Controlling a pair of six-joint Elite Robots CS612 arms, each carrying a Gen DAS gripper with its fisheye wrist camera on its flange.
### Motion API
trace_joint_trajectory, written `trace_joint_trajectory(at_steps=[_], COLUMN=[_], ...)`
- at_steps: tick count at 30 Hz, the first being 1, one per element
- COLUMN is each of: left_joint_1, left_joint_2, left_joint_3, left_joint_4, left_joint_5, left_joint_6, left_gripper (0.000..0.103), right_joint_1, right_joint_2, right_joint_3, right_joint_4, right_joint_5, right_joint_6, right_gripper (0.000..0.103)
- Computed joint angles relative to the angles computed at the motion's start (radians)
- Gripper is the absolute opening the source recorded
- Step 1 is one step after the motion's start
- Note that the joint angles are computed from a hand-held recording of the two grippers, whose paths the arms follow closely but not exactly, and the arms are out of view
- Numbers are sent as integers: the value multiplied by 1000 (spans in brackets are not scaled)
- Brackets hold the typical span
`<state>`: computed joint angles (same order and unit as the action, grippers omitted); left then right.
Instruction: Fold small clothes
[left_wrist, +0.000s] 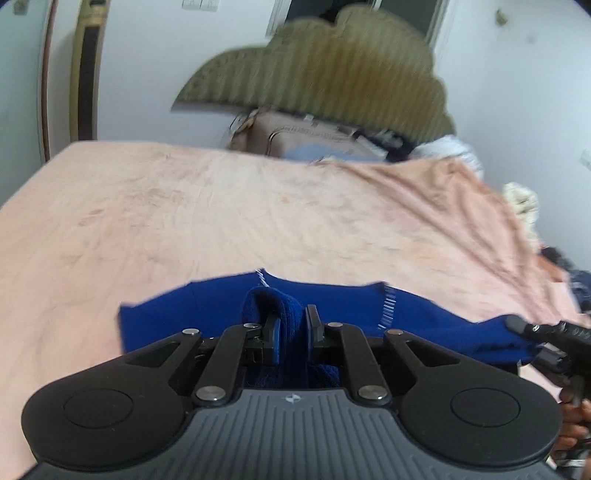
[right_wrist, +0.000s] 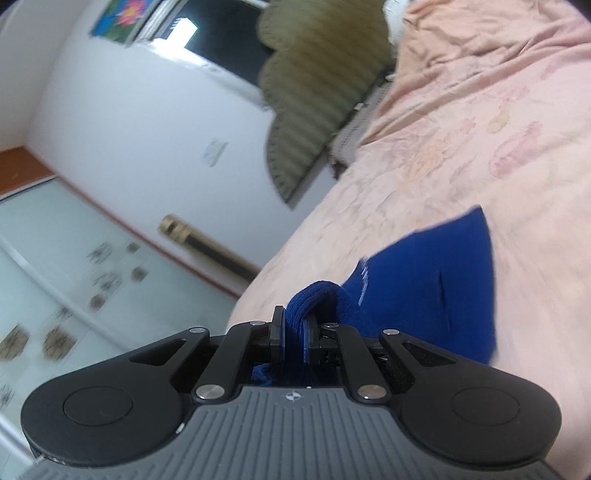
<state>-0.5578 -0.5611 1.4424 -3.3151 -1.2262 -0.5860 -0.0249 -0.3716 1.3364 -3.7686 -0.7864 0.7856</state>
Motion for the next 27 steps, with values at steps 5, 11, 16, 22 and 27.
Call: trace_joint_trajectory(at_steps=[5,11,16,22,27], left_joint_1=[51,30,-4,-31,-36], left_joint_2=[80,30,-1,24,154], left_joint_3=[-178,-24,72,12,-192], left_joint_4=[359,159,9,104,156], left_joint_5=[-20,121,215,184,396], left_joint_6=[-93,-57,138,558,720], left_gripper=[15,65,76,76,78], right_joint_1=[48,85,87,121,152], right_joint_2=[69,34,19,14,74], right_joint_3=[-198,-109,-115,-197,-332], right_joint_4=[317,228,364,654,676], right_joint_5=[-176,-456,-385,-340,-488], right_joint_6=[-123,-368,-580,-956,-885], right_gripper=[36,45,60,61,65])
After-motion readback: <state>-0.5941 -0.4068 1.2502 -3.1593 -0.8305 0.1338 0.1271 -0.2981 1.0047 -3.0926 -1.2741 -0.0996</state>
